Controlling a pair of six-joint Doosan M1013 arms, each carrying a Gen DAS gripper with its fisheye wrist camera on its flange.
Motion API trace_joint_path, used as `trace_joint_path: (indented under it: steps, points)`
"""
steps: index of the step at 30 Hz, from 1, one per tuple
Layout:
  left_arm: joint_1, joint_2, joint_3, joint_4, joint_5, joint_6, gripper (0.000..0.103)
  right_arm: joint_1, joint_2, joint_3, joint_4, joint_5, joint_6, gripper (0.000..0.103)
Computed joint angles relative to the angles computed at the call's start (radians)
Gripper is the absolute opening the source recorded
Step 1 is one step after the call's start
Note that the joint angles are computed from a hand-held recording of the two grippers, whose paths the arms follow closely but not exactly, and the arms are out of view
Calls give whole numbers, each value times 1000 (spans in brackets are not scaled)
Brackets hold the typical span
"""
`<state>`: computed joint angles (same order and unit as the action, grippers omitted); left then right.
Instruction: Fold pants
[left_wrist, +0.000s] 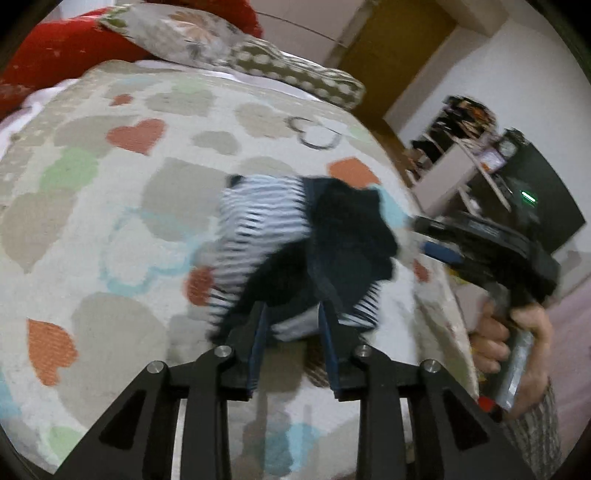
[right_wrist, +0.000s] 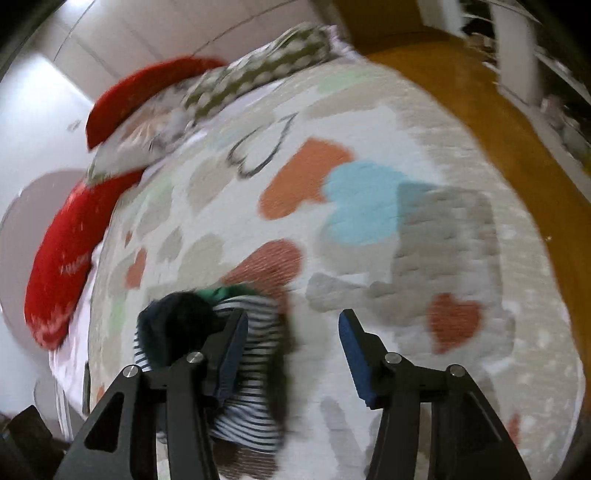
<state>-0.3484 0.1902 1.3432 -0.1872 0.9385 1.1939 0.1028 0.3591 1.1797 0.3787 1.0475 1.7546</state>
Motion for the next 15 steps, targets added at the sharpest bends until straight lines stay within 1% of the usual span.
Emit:
trace_joint_path:
  steps: [1, 2, 4, 5, 6, 7, 9, 11, 12, 13, 15]
  points:
    - [3, 8, -11, 26, 11, -34, 27, -6, -14, 18, 10, -28, 0, 55]
    - [4, 11, -16, 36, 15, -49, 27, -12, -29, 36, 50, -58, -19, 52]
    - [0, 26, -35, 74, 24, -72, 30, -22, -52, 70, 204, -106, -109, 44]
    - [-5, 36, -45, 97, 35, -79, 31, -22, -55, 76, 293, -109, -174, 44]
    - [-10, 45, -54, 116, 51, -82, 31, -20, -52, 77, 390, -100, -247, 44]
    - [-15, 52, -59, 120, 65, -75, 31, -16, -41, 69, 475, -70, -308, 44]
    - [-22, 59, -58, 108, 84, -55, 31, -4, -11, 46, 563, -15, -355, 44]
    - [-27, 58, -50, 101, 98, -43, 32, 12, 16, 25, 565, 11, -350, 44]
    - [-26, 53, -44, 90, 98, -33, 32, 20, 25, 15, 518, 7, -313, 44]
    - [-24, 49, -39, 76, 97, -20, 32, 31, 28, 15, 419, -23, -240, 42]
    - [-20, 39, -29, 57, 86, 7, 35, 46, 26, 20, 244, -52, -130, 34]
